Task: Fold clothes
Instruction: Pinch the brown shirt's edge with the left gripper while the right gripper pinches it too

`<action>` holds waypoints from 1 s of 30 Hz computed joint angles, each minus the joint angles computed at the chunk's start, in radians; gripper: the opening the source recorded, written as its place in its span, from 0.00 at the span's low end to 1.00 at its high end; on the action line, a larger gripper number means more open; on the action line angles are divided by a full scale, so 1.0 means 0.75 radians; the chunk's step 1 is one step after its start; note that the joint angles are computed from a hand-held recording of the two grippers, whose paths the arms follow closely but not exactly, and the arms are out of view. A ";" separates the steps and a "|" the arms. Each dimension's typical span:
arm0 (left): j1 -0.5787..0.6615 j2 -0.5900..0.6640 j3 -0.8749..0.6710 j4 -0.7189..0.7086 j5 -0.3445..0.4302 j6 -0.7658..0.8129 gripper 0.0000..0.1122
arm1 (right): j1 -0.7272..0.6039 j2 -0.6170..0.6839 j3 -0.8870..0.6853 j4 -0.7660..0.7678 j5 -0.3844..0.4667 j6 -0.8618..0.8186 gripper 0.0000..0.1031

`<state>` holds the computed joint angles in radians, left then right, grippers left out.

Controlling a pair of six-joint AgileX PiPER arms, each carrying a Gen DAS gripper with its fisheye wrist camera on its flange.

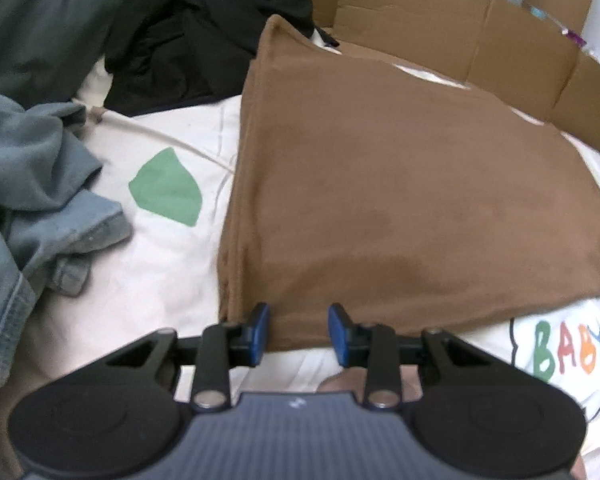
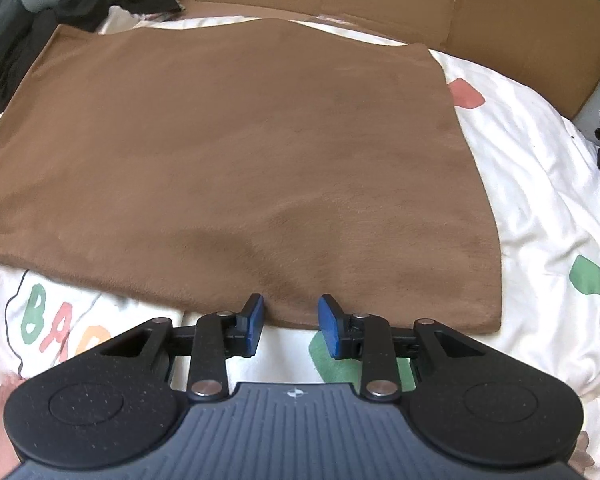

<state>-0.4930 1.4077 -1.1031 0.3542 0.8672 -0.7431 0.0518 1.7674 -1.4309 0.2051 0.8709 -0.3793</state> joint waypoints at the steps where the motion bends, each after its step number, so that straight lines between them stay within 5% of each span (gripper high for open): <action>1: -0.014 0.009 -0.016 0.018 0.022 -0.011 0.31 | -0.002 -0.001 0.002 0.008 -0.001 0.003 0.36; 17: 0.081 -0.160 0.074 -0.016 0.061 -0.208 0.39 | -0.062 0.008 -0.036 -0.080 -0.007 0.111 0.36; 23: 0.249 -0.192 0.202 -0.251 -0.143 -0.221 0.41 | -0.007 -0.019 -0.025 -0.015 -0.008 0.106 0.36; 26: 0.384 -0.229 0.277 -0.497 -0.280 -0.109 0.53 | 0.024 -0.033 -0.018 0.016 -0.013 0.106 0.36; 30: 0.487 -0.256 0.344 -0.723 -0.383 0.036 0.53 | 0.044 -0.064 0.011 0.116 -0.042 0.061 0.36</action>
